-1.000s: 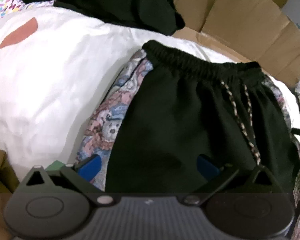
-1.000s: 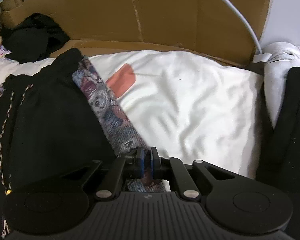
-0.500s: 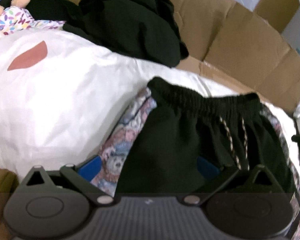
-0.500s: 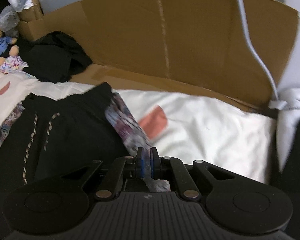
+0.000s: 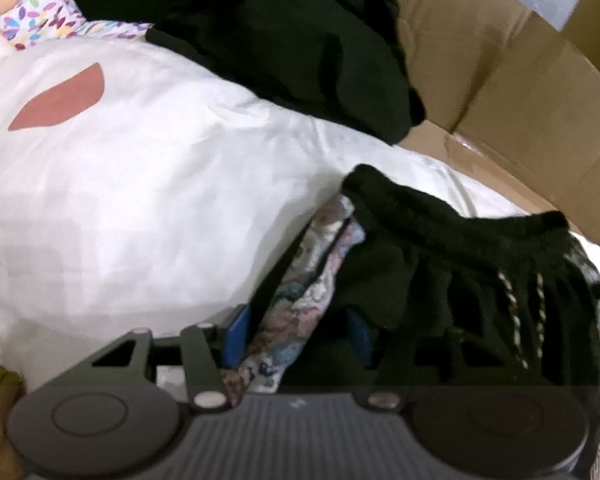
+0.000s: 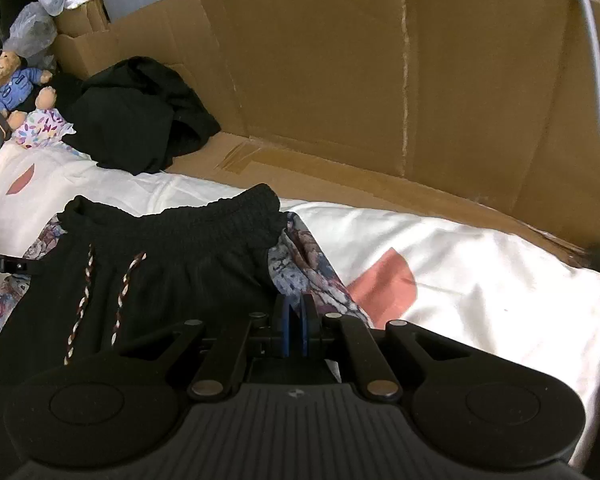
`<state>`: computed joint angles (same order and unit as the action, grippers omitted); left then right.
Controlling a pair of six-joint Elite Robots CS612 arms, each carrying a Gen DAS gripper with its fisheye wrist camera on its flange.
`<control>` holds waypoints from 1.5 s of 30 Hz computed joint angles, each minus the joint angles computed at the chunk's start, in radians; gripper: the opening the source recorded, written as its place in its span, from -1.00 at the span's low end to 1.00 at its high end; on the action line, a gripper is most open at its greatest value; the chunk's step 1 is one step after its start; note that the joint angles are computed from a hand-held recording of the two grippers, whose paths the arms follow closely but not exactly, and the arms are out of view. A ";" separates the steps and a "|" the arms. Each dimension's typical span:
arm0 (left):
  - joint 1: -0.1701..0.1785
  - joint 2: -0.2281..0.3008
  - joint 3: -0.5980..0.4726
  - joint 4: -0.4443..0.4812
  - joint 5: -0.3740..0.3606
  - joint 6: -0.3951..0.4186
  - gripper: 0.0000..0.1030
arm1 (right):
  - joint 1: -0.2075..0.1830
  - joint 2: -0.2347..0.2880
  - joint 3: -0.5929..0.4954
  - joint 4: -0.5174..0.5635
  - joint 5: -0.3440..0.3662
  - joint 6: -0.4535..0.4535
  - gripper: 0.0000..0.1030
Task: Fold clothes
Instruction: 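Grasp the bear-print panel with the right gripper and lift it, then lower the bear-print panel onto the sheet and open the right gripper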
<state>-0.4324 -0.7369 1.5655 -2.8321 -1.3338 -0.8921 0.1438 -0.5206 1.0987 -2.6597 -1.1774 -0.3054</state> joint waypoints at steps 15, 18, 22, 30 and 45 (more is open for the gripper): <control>0.009 0.011 -0.005 -0.079 0.019 0.010 0.07 | -0.012 0.025 -0.053 0.051 0.040 0.040 -0.89; 0.011 0.012 -0.004 -0.092 0.010 0.008 -0.08 | -0.005 0.033 -0.071 0.053 0.039 0.041 -0.89; 0.014 0.017 -0.016 -0.065 -0.008 0.031 -0.36 | 0.005 0.052 -0.103 0.073 0.013 0.037 -0.89; 0.024 0.040 -0.037 -0.049 0.009 0.013 -0.24 | 0.019 0.112 -0.181 0.102 -0.030 0.049 -0.92; 0.005 -0.040 0.083 -0.147 0.044 -0.026 -0.58 | -0.009 0.091 -0.169 0.155 0.138 0.037 -0.87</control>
